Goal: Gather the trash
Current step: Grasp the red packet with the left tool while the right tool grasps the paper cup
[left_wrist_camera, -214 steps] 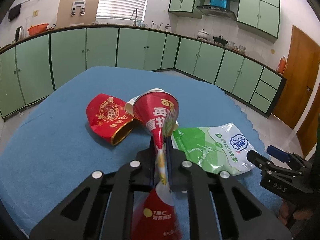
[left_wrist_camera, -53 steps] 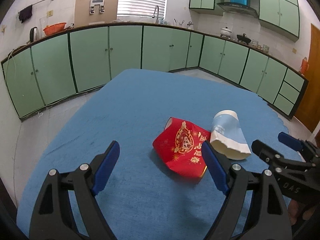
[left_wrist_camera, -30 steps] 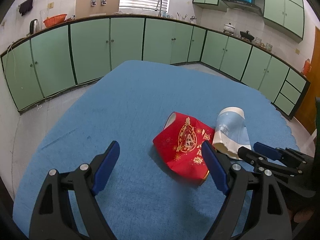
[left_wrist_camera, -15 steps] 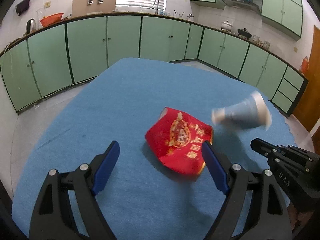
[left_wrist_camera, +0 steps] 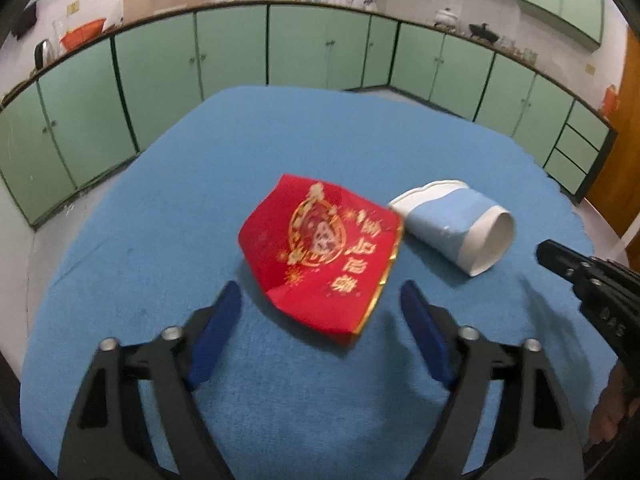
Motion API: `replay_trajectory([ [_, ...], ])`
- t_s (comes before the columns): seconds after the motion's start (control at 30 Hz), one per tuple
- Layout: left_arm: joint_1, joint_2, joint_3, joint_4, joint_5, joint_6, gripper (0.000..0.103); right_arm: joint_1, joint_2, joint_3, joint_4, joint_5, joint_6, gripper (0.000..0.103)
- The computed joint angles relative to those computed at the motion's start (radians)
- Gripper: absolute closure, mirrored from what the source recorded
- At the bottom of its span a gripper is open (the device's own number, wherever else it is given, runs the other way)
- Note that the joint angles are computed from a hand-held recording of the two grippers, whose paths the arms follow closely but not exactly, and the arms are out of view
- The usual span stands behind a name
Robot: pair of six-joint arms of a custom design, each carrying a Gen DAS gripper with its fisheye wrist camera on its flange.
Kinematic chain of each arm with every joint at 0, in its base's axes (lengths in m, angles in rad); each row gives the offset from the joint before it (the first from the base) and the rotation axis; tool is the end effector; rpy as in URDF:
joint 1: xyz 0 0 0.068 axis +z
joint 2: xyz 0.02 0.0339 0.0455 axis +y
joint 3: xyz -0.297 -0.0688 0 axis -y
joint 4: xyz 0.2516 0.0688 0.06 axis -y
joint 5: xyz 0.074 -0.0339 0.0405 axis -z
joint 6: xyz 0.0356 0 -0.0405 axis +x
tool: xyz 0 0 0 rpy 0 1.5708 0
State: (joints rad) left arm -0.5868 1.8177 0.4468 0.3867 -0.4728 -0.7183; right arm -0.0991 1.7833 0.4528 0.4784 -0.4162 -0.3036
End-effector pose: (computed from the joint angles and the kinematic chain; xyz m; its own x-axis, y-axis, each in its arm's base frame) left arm 0.2254 -0.1304 0.0788 -0.7084 -0.2325 -0.6664 -0.2433 0.9668 -0.0787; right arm 0.2710 -0.0125 0.0935 -0.6626 -0.2089 -0.7193 -0.3903 0.9159 0.0935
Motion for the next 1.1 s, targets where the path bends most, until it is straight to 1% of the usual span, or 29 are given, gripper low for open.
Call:
replay_trajectory([
  [0.03,0.008,0.002,-0.003,0.005,0.014,-0.004,0.043,0.001,0.0,0.0,0.001,-0.001,-0.002,0.101],
  [0.07,0.015,0.003,-0.008,0.015,0.022,-0.009,0.048,-0.003,0.0,-0.002,0.0,-0.004,-0.007,0.1],
  [0.1,0.017,0.001,-0.017,0.03,0.023,-0.012,0.051,0.001,0.0,-0.001,0.0,-0.003,-0.007,0.099],
  [0.17,0.023,-0.004,-0.035,0.062,0.033,-0.012,0.07,0.003,0.002,-0.003,0.003,-0.006,-0.009,0.097],
  [0.23,0.03,-0.003,-0.047,0.087,0.047,-0.016,0.08,0.004,0.003,0.0,0.0,-0.014,-0.011,0.095],
  [0.3,0.036,-0.009,-0.064,0.115,0.055,-0.016,0.084,0.007,-0.001,0.0,0.0,-0.026,-0.01,0.091],
  [0.33,0.037,-0.013,-0.073,0.131,0.054,-0.017,0.087,0.011,-0.005,-0.001,0.003,-0.032,-0.009,0.086],
  [0.37,0.037,-0.016,-0.08,0.142,0.053,-0.016,0.088,0.016,-0.006,-0.002,0.009,-0.032,-0.007,0.08],
  [0.4,0.034,-0.017,-0.084,0.149,0.05,-0.015,0.089,0.022,-0.009,-0.003,0.014,-0.028,-0.004,0.077],
  [0.43,0.031,-0.017,-0.083,0.15,0.046,-0.014,0.089,0.028,-0.011,-0.005,0.02,-0.026,-0.001,0.07],
  [0.47,0.029,-0.016,-0.082,0.15,0.044,-0.012,0.09,0.04,-0.013,-0.005,0.026,-0.019,0.004,0.066],
  [0.53,0.031,-0.019,-0.075,0.145,0.044,-0.005,0.091,0.062,-0.014,-0.003,0.031,-0.006,0.006,0.062],
  [0.63,0.036,-0.026,-0.065,0.136,0.041,0.007,0.093,0.096,0.0,0.003,0.039,0.042,0.005,0.061],
  [0.7,0.065,-0.032,-0.073,0.147,0.061,0.034,0.093,0.099,0.014,0.018,0.024,0.038,0.012,0.061],
  [0.73,0.071,-0.035,-0.076,0.151,0.066,0.037,0.093,0.092,0.017,0.026,0.009,0.012,0.011,0.061],
  [0.8,0.074,-0.039,-0.084,0.157,0.067,0.037,0.093,0.084,0.01,0.033,-0.008,-0.019,0.012,0.047],
  [0.83,0.077,-0.039,-0.088,0.161,0.07,0.037,0.093,0.085,0.002,0.029,-0.005,-0.019,0.012,0.03],
  [0.87,0.084,-0.038,-0.089,0.165,0.077,0.039,0.093,0.092,-0.005,0.021,0.01,-0.011,0.016,0.021],
  [0.9,0.088,-0.039,-0.091,0.168,0.082,0.038,0.093,0.101,-0.011,0.011,0.027,-0.001,0.015,0.019],
  [1.0,0.082,-0.042,-0.095,0.168,0.078,0.036,0.093,0.142,0.009,0.024,0.028,0.048,0.014,0.019],
  [1.1,0.096,-0.049,-0.102,0.171,0.087,0.048,0.094,0.161,0.041,0.053,0.013,0.068,0.037,0.021],
])
